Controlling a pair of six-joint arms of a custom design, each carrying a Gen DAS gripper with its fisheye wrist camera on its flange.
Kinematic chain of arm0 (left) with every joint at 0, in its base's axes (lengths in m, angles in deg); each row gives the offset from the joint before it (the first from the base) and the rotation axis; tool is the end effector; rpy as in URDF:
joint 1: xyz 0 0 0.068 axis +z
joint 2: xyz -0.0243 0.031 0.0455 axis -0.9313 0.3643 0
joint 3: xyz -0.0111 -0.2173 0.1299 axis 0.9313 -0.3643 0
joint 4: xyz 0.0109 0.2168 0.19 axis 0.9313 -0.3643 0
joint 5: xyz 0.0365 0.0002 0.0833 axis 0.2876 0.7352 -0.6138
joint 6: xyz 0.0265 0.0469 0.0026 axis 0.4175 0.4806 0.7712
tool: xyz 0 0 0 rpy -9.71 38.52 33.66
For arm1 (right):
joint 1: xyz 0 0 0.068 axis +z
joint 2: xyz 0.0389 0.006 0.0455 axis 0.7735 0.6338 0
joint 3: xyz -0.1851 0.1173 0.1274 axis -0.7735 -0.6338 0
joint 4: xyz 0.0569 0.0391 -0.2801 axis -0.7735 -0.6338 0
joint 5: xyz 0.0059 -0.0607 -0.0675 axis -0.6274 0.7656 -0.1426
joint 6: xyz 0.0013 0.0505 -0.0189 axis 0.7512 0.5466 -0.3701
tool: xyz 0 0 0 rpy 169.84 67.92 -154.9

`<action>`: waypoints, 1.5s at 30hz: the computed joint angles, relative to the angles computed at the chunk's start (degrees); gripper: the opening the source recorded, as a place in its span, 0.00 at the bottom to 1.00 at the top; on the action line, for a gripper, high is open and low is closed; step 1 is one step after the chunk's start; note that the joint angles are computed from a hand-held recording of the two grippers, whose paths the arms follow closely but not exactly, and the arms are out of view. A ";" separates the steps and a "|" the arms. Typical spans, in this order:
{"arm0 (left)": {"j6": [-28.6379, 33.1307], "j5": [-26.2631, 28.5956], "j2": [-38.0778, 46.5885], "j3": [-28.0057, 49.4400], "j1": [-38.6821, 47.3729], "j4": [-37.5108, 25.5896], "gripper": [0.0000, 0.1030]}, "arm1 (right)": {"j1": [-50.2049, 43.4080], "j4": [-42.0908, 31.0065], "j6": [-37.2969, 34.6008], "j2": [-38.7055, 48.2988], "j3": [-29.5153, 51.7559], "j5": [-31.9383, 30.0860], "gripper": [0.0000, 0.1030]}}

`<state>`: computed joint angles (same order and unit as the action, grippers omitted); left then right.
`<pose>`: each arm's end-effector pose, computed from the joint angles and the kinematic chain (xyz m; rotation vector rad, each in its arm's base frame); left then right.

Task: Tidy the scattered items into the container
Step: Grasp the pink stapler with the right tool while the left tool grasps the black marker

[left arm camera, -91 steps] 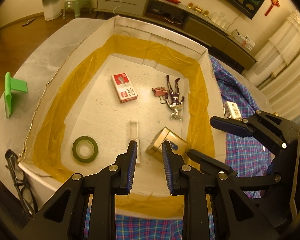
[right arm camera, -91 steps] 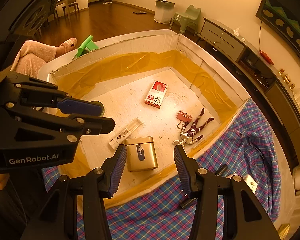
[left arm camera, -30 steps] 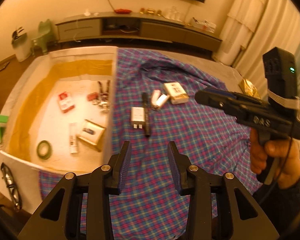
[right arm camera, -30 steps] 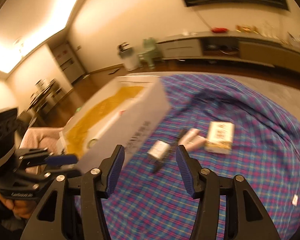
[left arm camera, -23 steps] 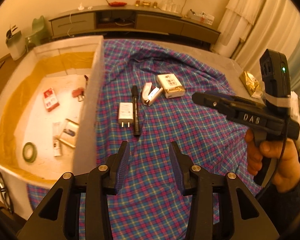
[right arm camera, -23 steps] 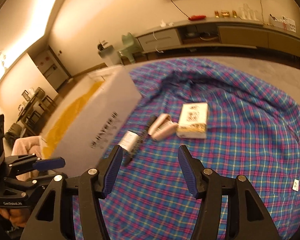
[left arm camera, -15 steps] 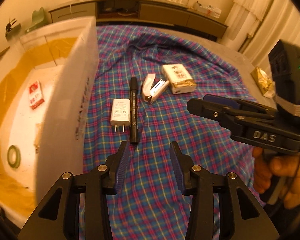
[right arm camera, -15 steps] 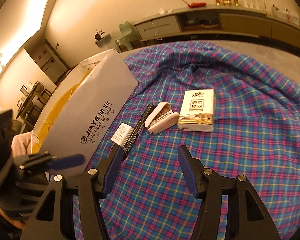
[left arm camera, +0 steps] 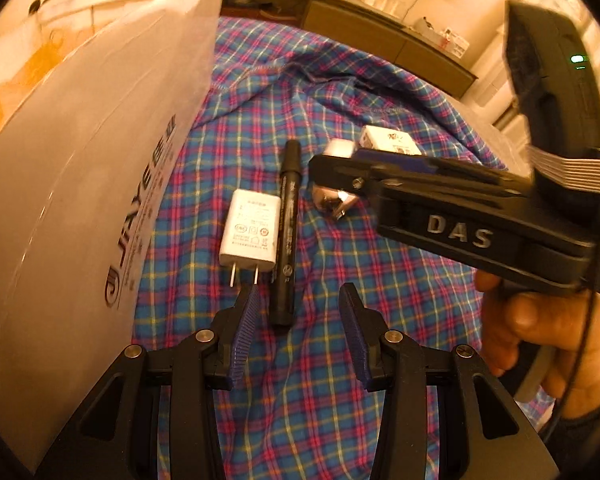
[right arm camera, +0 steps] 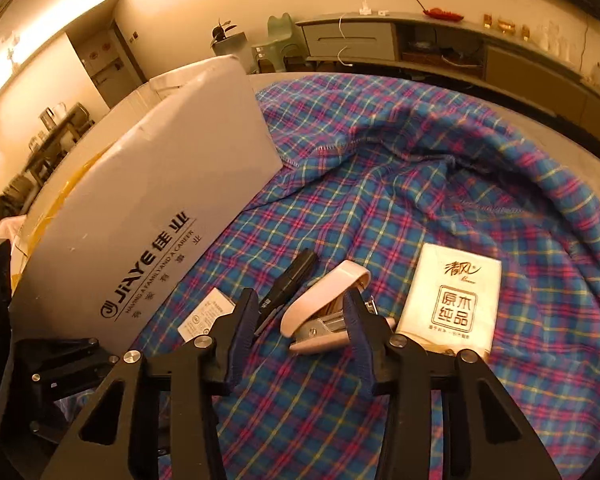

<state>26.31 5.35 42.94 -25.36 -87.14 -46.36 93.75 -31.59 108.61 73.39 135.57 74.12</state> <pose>0.2430 -0.0927 0.1324 0.5071 2.6281 -0.5210 0.2959 0.2716 0.1384 -0.2058 2.4996 0.4293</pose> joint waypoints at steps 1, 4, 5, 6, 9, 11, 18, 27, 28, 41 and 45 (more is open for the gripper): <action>0.17 1.21 0.22 -0.03 0.16 0.25 0.43 | -0.40 -0.09 -0.07 -0.61 -0.66 -0.60 0.41; 0.67 4.41 0.12 -0.52 0.79 0.76 0.43 | -0.69 -4.46 -0.16 -3.44 -2.10 -0.29 0.41; 0.72 4.98 0.11 -0.73 0.84 1.18 0.43 | -0.59 -5.89 -0.24 -4.29 -2.43 0.06 0.41; 0.60 5.35 0.18 -0.80 0.89 1.46 0.43 | -0.56 -7.32 -0.12 -5.05 -2.65 0.36 0.41; 0.33 6.51 0.68 -0.69 1.02 1.92 0.43 | -0.60 -9.09 1.40 -6.09 -3.03 0.30 0.44; 0.66 7.42 0.13 -1.11 0.95 2.16 0.41 | -0.09 -9.58 2.29 -5.64 -2.46 1.31 0.45; 1.84 12.11 -0.13 -1.61 2.40 2.37 0.40 | 0.28 -11.13 8.48 -5.56 -5.08 -0.77 0.45; 0.76 13.22 -1.15 -2.16 3.68 2.69 0.40 | 3.28 -8.11 2.65 -11.37 -5.62 5.86 0.53; 0.79 12.96 -1.22 -2.21 3.79 2.76 0.40 | 3.60 -9.73 -1.33 -9.92 -3.05 7.01 0.61; -1.68 8.55 6.32 0.28 1.54 8.19 0.38 | -1.61 -25.39 -35.15 9.53 16.74 0.15 0.26; -0.42 7.56 7.42 1.19 1.14 7.56 0.17 | -1.83 -21.79 -26.91 4.38 10.07 -0.81 0.26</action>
